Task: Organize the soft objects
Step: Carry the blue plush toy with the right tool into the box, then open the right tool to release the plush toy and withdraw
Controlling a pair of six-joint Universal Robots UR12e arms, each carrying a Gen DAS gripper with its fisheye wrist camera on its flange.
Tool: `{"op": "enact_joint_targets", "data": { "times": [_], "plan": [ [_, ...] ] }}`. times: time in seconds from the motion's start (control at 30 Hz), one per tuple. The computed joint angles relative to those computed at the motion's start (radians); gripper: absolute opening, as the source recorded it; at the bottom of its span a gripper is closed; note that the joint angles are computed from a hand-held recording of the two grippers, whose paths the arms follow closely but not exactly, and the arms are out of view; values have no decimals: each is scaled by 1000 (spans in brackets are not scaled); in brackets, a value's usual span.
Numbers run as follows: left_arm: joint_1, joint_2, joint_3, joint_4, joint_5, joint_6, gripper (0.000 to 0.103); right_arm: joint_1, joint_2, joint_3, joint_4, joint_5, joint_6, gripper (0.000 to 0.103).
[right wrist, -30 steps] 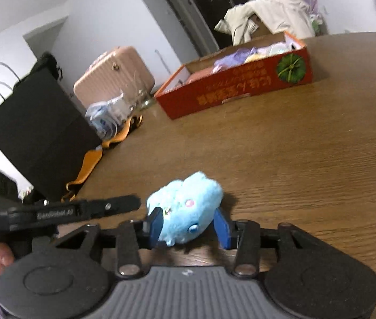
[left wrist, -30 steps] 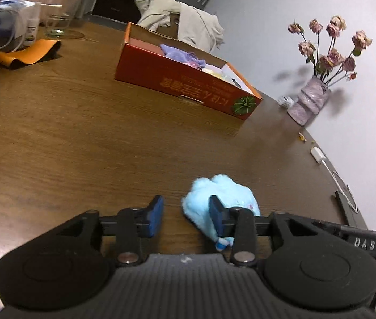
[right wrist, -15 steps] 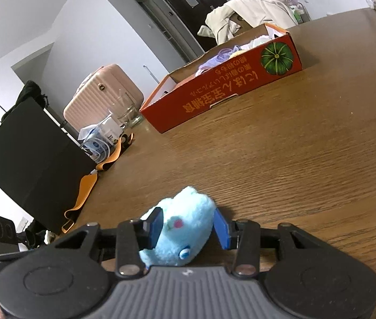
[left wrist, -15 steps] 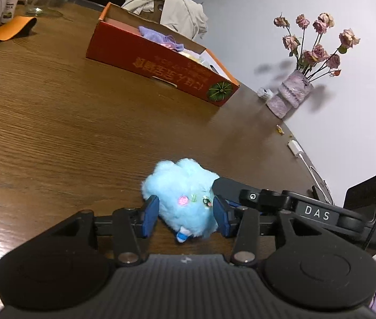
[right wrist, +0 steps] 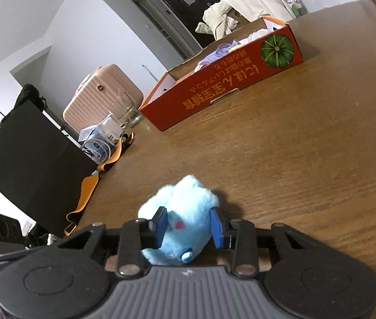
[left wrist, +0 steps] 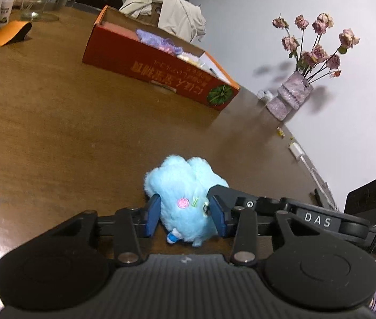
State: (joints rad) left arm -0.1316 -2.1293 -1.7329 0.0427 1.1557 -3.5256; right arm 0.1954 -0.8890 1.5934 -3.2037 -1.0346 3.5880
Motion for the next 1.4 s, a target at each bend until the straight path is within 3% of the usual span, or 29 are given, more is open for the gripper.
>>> {"op": "enact_joint_targets", "data": {
  "times": [0.2,0.4,0.5,0.73,0.9,1.03,1.13,1.3,1.4],
  "plan": [
    [1,-33,108,39,-3,59,41,-5,11,-77,-29,-22,-32,34],
    [13,-125,331,0,-8,117,41,-13,91,-308,15,-50,-84,34],
    [22,-182,456,-65,12,128,40,-12,168,-485,118,-53,-93,33],
    [45,-320,727,-293,42,73,39,3,398,-932,410,-72,-105,33],
    [41,-404,868,-424,56,89,39,2,517,-1139,548,-101,-75,33],
    [31,-452,945,-527,106,85,40,1,553,-1185,599,-159,-68,33],
    [29,-453,934,-530,122,117,41,3,548,-1165,608,-215,-102,33],
    [32,-433,908,-525,152,125,42,-4,522,-1117,576,-229,-113,34],
    [30,-400,866,-503,195,124,48,-8,486,-1064,550,-232,-133,39]
  ]
}}
